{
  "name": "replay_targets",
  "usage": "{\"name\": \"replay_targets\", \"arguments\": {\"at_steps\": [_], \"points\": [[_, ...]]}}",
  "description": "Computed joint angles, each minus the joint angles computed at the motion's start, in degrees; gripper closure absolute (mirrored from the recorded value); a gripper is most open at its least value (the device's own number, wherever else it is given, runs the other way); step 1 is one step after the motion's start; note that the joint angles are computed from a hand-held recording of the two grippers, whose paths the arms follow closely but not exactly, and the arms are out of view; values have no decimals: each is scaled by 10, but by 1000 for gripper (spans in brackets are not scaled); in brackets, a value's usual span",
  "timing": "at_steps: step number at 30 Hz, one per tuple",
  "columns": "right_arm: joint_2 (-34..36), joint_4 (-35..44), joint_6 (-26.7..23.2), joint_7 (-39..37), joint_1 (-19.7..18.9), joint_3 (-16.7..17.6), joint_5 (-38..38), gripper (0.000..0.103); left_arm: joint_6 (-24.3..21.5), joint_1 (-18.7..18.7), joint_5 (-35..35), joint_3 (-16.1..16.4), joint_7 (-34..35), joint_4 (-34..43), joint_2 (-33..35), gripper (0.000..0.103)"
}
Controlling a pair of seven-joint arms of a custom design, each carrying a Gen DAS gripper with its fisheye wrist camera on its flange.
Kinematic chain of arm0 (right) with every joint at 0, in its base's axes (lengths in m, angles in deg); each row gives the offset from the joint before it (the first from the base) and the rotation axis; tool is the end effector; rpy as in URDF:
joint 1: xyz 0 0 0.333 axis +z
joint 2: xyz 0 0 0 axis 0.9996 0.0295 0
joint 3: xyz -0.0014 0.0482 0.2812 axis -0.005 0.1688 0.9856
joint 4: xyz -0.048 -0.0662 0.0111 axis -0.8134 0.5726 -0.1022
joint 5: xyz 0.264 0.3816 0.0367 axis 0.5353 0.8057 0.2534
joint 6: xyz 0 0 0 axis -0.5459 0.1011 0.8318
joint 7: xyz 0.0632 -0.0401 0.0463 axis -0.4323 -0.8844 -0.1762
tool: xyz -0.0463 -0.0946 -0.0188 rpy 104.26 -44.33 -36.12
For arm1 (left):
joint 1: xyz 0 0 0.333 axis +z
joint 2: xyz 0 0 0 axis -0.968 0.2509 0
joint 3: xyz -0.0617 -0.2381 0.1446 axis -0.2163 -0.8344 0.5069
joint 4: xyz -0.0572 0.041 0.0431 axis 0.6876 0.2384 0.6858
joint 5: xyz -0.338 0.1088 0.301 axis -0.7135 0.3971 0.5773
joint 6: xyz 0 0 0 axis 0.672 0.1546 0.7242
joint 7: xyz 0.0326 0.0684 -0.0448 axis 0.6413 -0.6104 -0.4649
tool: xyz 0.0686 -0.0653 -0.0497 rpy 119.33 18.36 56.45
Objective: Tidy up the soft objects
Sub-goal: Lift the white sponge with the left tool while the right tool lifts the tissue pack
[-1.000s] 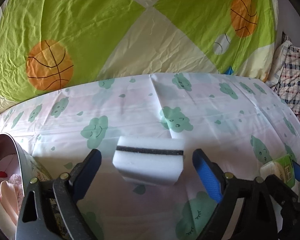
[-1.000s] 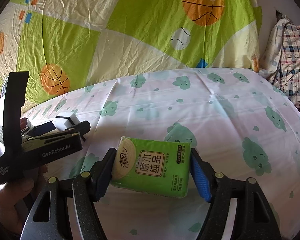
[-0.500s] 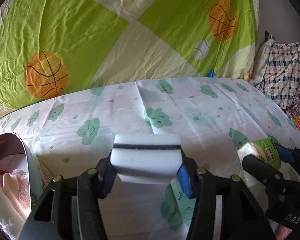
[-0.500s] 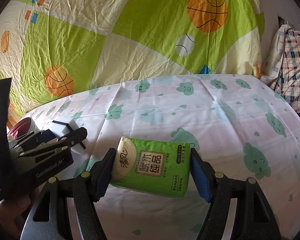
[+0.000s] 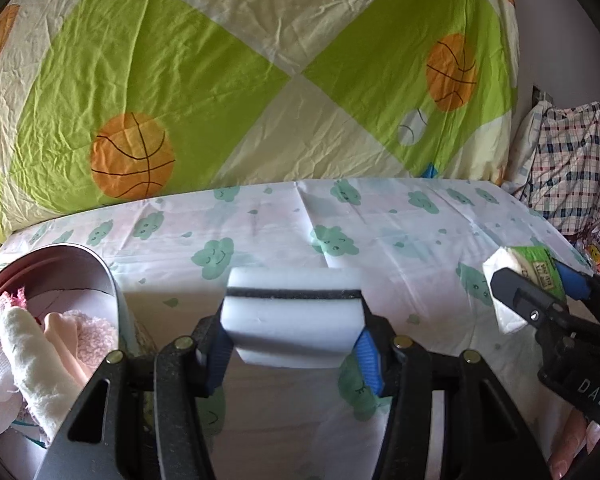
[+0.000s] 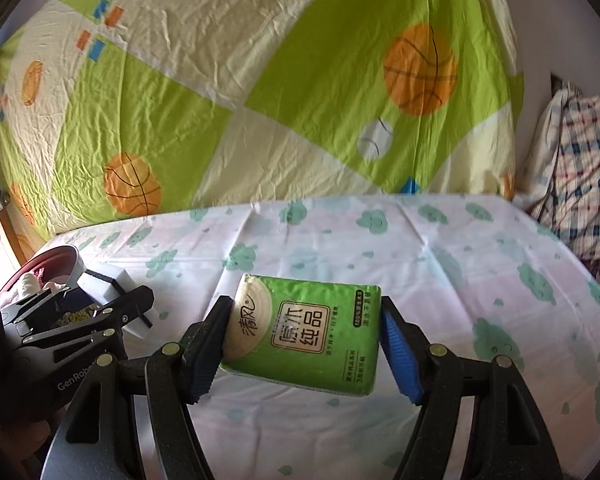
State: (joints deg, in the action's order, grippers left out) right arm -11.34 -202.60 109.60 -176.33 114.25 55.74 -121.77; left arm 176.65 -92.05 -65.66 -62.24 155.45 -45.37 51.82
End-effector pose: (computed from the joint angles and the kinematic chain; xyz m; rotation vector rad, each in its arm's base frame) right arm 0.4104 0.3420 0.4336 -1.1048 2.1359 -1.0992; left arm 0.5575 -0.2203 0.4094 -0.9766 2.3371 -1.2094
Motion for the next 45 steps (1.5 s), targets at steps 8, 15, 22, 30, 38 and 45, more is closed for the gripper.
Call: {"name": "replay_targets", "arguments": {"at_steps": [8,15,22,30,38,45], "points": [[-15,-11,-14,37,2,11,-30,30,-10,-1,-127,22,97,-33,-44,50],[-15,-8,-34,52,3,21,-42,30,-27,5,-195,30,166,-57,-77,50],[12,18,-91,41,17,33,-75,30,-47,17,-190,35,151,-63,-83,50],[31,35,-142,47,41,31,-102,30,-60,28,-193,43,142,-68,-89,50],[40,44,-157,60,55,29,-104,30,-67,33,-199,46,156,-74,-96,50],[53,56,-159,55,63,25,-112,30,-70,35,-212,49,175,-81,-104,50]]}}
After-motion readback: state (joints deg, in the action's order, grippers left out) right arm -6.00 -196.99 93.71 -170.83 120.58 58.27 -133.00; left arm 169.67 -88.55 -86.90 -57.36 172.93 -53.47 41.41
